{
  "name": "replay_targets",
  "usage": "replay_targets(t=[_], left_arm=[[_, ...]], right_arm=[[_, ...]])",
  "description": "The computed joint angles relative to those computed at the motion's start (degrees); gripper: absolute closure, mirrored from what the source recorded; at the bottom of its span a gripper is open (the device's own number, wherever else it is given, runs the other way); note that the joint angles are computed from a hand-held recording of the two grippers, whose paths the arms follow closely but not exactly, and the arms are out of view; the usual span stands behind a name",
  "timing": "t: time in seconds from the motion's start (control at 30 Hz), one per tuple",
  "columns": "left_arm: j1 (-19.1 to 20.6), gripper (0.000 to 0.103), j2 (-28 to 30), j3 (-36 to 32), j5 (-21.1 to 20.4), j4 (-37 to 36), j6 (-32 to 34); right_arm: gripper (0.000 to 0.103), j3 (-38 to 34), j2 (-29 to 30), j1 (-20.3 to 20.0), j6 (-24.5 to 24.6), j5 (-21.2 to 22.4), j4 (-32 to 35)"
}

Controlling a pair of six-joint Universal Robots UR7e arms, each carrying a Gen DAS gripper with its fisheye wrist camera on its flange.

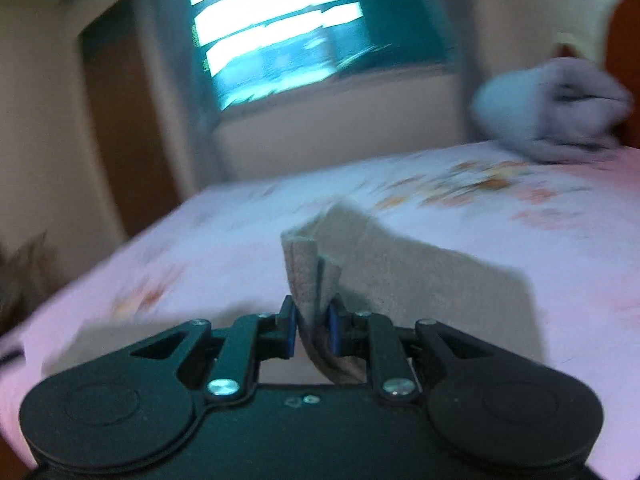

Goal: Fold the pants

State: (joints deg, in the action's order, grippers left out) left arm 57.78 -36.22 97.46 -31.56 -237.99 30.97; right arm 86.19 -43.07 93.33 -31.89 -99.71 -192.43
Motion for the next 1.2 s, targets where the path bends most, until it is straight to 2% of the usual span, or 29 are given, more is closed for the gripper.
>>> replay_targets(t=[0.03,0.07,0.1,0.17,0.23,0.33,0.47,0.5,0.57,0.6,0.63,0.73,0.83,0.93,1.07,1.1,1.13,1.17,1.2], left_arm=[[0.4,0.0,-0.7,1.3,0.6,-0.6,-0.9],[0.7,0.0,-1.2,2.3,1.2,-0.8,-1.4],[0.9,0.0,-1.7,3.3,1.6,0.0,-2.7],[1.6,0.0,-2.9,5.7,0.7,3.3,-7.5],[1.9,0.0,-2.7,6.3,-1.2,7.3,-11.5],[2.2,0.0,-1.8,5.2,-7.2,15.5,-16.0],[2.3,0.0,0.8,0.6,-19.0,25.9,-19.7],[2.4,0.0,1.3,-0.7,-21.5,29.6,-20.8],[2.2,0.024,3.3,-3.7,-24.1,34.7,-20.8],[2.2,0.04,3.9,-4.7,-25.3,37.0,-21.5],[2.3,0.044,4.4,-5.7,-26.3,39.4,-22.8],[2.2,0.047,5.9,-7.8,-25.8,42.6,-24.4],[1.9,0.047,6.3,-7.9,-24.5,44.3,-27.5],[3.0,0.047,7.1,-10.4,-25.7,48.6,-30.5],[3.8,0.048,7.5,-11.5,-27.7,50.2,-35.4],[4.2,0.061,7.6,-11.8,-28.3,50.6,-37.1],[4.6,0.085,7.7,-12.4,-28.7,51.3,-38.6],[5.2,0.09,7.6,-12.6,-29.6,52.0,-40.4],[5.8,0.091,7.3,-12.5,-31.2,51.7,-41.7]], right_arm=[[0.075,0.3,1.2,0.3,-1.9,0.3,2.9],[0.075,0.2,1.7,0.8,-2.1,-0.8,7.6],[0.083,1.1,2.1,0.8,-1.6,-0.7,9.8],[0.084,5.2,0.0,0.2,-0.3,2.5,7.1],[0.083,6.8,-1.1,0.0,1.4,0.6,3.1],[0.079,8.3,-4.1,-1.4,4.0,-0.1,-0.7],[0.077,11.1,-8.2,-3.1,7.5,-2.2,-6.3],[0.076,12.6,-9.6,-4.0,7.2,-2.1,-7.2],[0.076,13.9,-11.0,-4.9,7.5,-2.8,-8.2],[0.075,15.0,-12.0,-5.4,7.4,-2.9,-8.7],[0.075,16.1,-12.5,-5.8,7.3,-2.9,-9.8],[0.075,18.0,-13.9,-7.3,8.7,-2.8,-12.6],[0.075,17.6,-14.4,-8.5,11.3,-2.1,-11.6],[0.074,17.1,-14.6,-9.4,13.3,-0.4,-11.3],[0.074,16.8,-14.6,-10.2,15.7,0.5,-11.6],[0.073,17.0,-14.9,-10.5,16.8,1.0,-11.8],[0.072,17.1,-15.1,-11.0,18.0,1.5,-11.9],[0.072,17.2,-15.4,-11.3,19.5,1.6,-11.7],[0.071,17.1,-15.3,-11.5,21.0,1.4,-12.0]])
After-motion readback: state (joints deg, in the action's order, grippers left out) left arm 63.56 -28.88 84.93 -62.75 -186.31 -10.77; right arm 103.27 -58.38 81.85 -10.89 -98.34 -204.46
